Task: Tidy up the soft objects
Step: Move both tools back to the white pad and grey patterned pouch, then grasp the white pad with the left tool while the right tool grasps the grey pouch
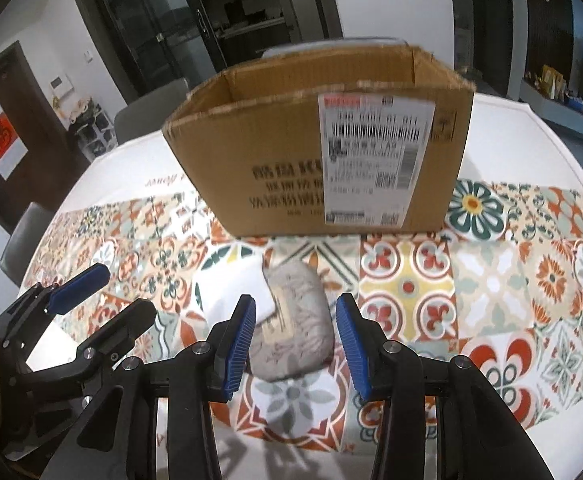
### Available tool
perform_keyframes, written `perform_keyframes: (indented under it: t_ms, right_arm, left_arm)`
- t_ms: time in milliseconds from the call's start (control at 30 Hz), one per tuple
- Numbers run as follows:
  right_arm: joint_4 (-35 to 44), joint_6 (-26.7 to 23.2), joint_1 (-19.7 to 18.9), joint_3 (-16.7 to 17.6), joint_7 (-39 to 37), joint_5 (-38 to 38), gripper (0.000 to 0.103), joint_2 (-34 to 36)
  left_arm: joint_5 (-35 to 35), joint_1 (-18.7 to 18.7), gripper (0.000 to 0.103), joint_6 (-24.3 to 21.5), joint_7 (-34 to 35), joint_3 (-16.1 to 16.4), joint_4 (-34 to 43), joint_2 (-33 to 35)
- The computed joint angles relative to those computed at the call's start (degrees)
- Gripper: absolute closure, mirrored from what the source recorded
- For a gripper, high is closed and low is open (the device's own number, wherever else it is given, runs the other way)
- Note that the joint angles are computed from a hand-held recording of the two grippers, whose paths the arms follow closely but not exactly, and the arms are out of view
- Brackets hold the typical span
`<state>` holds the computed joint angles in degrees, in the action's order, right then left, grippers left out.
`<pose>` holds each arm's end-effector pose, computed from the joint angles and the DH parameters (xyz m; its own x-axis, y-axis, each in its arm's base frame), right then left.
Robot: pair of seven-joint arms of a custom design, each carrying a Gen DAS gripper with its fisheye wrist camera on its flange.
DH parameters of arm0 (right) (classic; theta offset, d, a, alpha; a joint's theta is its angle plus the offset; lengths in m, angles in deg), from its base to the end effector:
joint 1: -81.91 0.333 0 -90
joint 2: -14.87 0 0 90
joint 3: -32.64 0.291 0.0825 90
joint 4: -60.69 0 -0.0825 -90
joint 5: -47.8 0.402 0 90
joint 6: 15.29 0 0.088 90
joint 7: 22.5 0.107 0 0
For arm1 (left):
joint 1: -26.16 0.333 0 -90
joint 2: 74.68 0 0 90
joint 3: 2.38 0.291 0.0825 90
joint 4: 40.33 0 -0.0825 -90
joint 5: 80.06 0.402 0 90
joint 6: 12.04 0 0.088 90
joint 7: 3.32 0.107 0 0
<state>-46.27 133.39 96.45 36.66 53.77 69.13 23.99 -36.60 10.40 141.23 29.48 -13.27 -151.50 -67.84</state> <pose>0.6248 0.2002 0.4608 0.3465 -0.9136 -0.2128 -0.8157 -0.1815 -0.5492 0.5639 -0.3025 0.4540 -0.0361 -0.9993 -0.0041 -0.7125 0.0286 -0.7010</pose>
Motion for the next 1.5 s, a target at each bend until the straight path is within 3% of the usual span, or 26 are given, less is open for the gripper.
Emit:
perform_keyframes:
  t_ms: [367, 667, 1067, 1200, 1333, 1500]
  right_arm:
    - [1.8, -3.0, 0.5, -0.5, 2.8, -3.8, 0.06, 3.5]
    - [4.1, -5.1, 0.7, -0.5, 3.6, -5.2, 0.06, 6.1]
    - [6.3, -6.9, 0.2, -0.1, 3.5, -3.7, 0.06, 8.4]
    - [6.2, -6.8, 0.2, 0.1, 2.6, -3.2, 0.062, 8.4]
    - [6.1, -6.9, 0.2, 0.2, 2.0, -2.7, 0.08, 8.4]
    - [6.0, -7.3, -0.1, 0.2, 2.0, -1.5, 0.089, 8.2]
  left_arm:
    - [-6.4, 1.1, 0.042, 3.3, 8.6, 0.4, 1.8, 5.3]
    - [-12.4, 0.7, 0.042, 3.2, 15.4, 1.1, 6.2, 11.0]
    - [-17.8, 0.5, 0.043, 3.8, 17.9, 1.4, 7.8, 14.0]
    - [-18.1, 0.4, 0.06, 4.9, 18.5, 1.4, 7.3, 13.8]
    - [-20.2, 0.9, 0.076, 5.5, 19.5, 0.8, 7.4, 14.0]
    - [-21.9, 0.8, 0.092, 4.3, 20.0, 0.4, 8.0, 14.0]
